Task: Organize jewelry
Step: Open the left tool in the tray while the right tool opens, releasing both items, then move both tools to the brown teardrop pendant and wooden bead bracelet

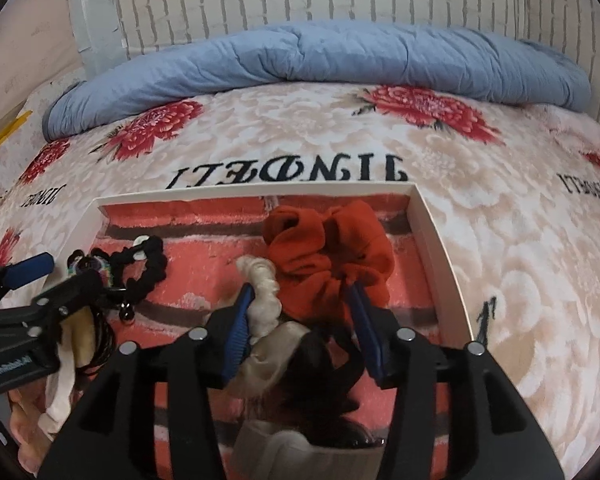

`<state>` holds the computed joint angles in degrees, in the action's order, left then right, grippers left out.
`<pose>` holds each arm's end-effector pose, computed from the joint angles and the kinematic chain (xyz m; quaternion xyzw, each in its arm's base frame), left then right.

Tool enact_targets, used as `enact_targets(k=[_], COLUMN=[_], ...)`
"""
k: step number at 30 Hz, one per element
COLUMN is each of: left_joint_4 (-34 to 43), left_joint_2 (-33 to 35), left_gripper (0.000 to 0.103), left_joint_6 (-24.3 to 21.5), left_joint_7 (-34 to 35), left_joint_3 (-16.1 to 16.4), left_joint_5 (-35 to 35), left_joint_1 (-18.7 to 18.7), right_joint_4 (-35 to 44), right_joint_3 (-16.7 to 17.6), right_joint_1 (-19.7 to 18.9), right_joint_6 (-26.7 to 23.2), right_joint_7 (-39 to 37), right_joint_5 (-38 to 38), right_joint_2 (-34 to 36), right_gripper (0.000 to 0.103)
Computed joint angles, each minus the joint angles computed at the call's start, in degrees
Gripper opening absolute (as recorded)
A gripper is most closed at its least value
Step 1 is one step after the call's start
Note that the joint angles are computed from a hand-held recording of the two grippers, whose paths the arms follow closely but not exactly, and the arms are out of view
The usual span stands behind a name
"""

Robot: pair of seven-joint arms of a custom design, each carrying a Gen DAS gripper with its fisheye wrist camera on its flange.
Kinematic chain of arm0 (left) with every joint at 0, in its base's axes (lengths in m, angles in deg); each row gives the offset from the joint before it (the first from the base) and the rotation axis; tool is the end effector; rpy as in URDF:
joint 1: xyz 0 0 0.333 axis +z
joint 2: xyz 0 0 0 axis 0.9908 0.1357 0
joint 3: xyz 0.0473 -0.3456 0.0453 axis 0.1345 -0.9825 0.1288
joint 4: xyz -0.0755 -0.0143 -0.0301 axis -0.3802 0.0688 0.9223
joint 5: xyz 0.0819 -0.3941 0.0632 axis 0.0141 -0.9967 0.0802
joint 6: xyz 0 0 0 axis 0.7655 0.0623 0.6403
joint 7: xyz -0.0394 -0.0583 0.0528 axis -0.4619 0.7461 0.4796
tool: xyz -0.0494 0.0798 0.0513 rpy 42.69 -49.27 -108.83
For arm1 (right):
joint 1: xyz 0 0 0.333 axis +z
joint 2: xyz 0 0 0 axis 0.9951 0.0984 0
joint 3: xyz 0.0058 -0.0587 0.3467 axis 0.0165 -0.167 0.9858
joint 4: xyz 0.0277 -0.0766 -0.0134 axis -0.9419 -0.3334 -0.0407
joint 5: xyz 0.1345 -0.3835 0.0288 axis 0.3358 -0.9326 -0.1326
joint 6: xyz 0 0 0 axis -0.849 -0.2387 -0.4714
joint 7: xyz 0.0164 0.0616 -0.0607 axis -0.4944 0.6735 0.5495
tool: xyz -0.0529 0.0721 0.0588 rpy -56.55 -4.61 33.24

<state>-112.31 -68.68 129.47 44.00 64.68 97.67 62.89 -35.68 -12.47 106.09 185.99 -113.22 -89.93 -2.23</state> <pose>0.5781 -0.2793 0.4094 -0.5538 0.7555 -0.2917 0.1937 0.5309 0.2646 0.3935 -0.5487 0.7541 -0.2561 0.2544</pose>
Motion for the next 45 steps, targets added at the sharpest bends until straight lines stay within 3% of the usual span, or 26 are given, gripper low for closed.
enact_targets(k=[4, 10, 18, 23, 27, 31, 34, 38, 42, 45], left_joint_4=[-3.5, -11.5, -25.7, -35.1, -41.5, -46.8, -49.2, -51.7, -52.9, -53.1], left_joint_2=[-4.1, -13.5, -29.2, -37.9, -43.2, -45.9, -47.6, -48.7, -50.8, -50.9], left_gripper=[0.094, 0.098, 0.098, 0.098, 0.098, 0.098, 0.098, 0.098, 0.098, 0.098], left_joint_6=[0.9, 2.8, 2.6, 2.2, 2.3, 2.4, 1.7, 1.3, -0.4, -0.8], left_joint_7=[0.5, -4.7, -7.4, -5.0, -5.2, -4.5, -6.3, -9.6, -13.5, -14.8], left_joint_3=[-1.1, -2.4, -8.9, -9.8, -13.1, -13.0, -17.5, -21.1, -25.2, -24.9], left_joint_5=[-1.7, 2.5, 2.9, -3.1, -6.7, -12.3, -14.9, -16.9, -16.2, -15.4], left_joint_1=[1.2, 3.6, 9.1, 6.1, 4.8, -1.6, -2.2, -3.7, -2.5, -2.8], right_joint_4=[-2.4, -8.3, -21.0, -28.5, -33.7, -37.5, -40.4, -43.1, -45.0, -45.0], right_joint_3=[0.8, 5.5, 13.6, 18.6, 21.5, 24.2, 25.1, 26.0, 26.3, 26.7], right_joint_1=[-0.2, -0.5, -1.0, 0.6, 2.9, 5.1, 7.3, 9.6, 10.5, 10.6], right_joint_6=[-0.8, -9.1, -16.0, -20.2, -22.5, -24.3, -24.9, -25.6, -24.3, -24.2], right_joint_7=[-0.6, -1.6, -3.3, -4.5, -4.4, -2.6, -1.7, -0.1, 2.0, 2.2], right_joint_5=[2.0, 2.6, 8.6, 15.0, 20.9, 24.9, 27.8, 30.9, 31.8, 31.5], right_joint_2=[-3.7, -13.6, -30.8, -40.3, -45.3, -48.4, -50.2, -51.7, -52.8, -52.6], right_gripper=[0.064, 0.082, 0.088, 0.088, 0.088, 0.088, 0.088, 0.088, 0.088, 0.088])
